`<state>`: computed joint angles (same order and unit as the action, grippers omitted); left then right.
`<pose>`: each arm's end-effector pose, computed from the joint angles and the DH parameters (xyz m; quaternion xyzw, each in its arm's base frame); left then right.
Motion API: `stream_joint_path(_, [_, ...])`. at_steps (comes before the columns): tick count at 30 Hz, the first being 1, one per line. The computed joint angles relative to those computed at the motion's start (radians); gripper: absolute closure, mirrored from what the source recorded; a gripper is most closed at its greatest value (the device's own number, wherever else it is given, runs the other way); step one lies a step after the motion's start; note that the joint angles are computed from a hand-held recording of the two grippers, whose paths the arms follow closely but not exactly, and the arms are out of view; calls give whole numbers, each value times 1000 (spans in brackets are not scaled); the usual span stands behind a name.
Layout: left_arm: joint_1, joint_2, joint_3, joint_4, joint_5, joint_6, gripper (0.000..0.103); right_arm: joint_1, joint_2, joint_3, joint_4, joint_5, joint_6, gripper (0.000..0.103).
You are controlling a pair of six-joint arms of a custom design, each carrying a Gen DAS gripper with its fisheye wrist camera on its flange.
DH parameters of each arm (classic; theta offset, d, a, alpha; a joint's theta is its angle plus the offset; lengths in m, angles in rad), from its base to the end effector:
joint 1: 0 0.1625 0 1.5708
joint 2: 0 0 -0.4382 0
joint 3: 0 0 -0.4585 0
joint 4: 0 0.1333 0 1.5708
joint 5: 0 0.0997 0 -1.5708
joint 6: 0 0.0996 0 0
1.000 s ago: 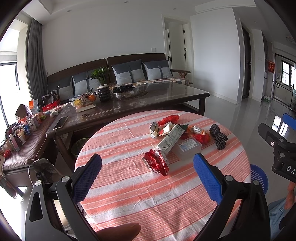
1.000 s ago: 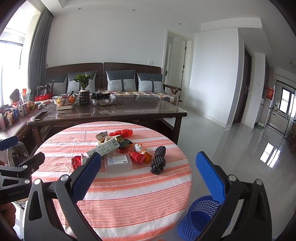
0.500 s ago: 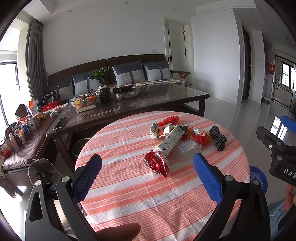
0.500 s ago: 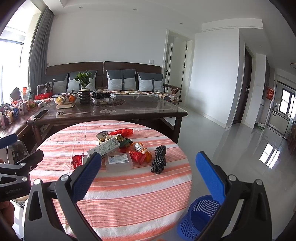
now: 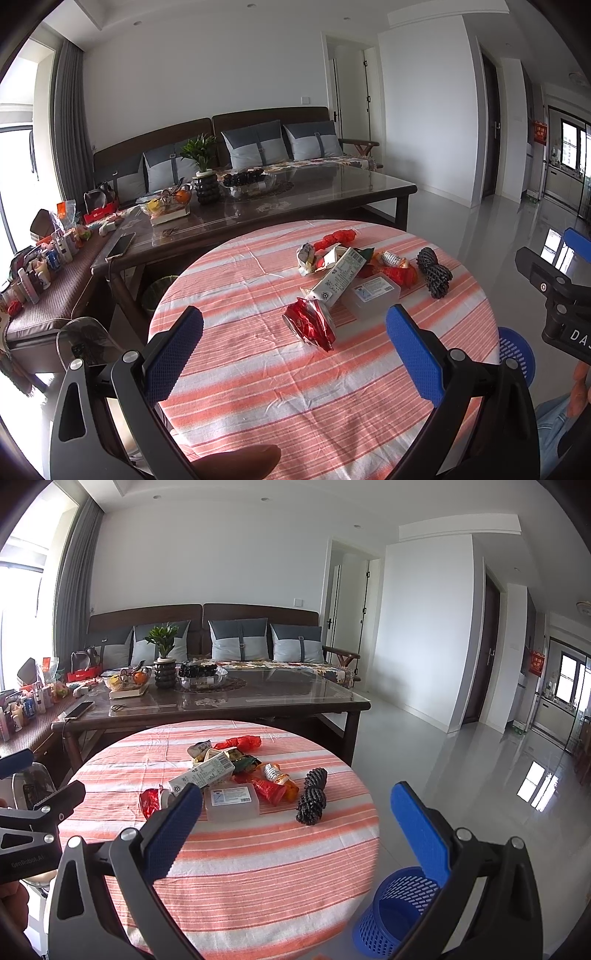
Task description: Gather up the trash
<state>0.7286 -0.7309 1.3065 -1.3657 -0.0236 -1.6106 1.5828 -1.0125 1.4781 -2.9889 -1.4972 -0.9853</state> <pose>-0.4270 -0.6931 0.1336 -0.0015 0.7130 -0.5163 0.4744 0.1500 -0.7788 0.3520 0.4395 -0.7719 0.4202 0.1854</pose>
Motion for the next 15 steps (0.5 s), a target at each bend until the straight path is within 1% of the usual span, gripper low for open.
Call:
stream_joint_path(5, [-1, 1, -1, 1, -2, 0, 5, 0, -1, 2, 2, -4, 0, 5])
stream_joint_path(7, [-1, 3, -8, 43, -3, -38, 5, 0, -1, 2, 1, -4, 0, 5])
stream_joint_path(8, [0, 3, -3, 22, -2, -21, 5, 0, -1, 2, 0, -4, 0, 5])
stream_joint_path(15, [0, 2, -1, 10, -1, -11, 5, -1, -2, 2, 4, -4, -1, 5])
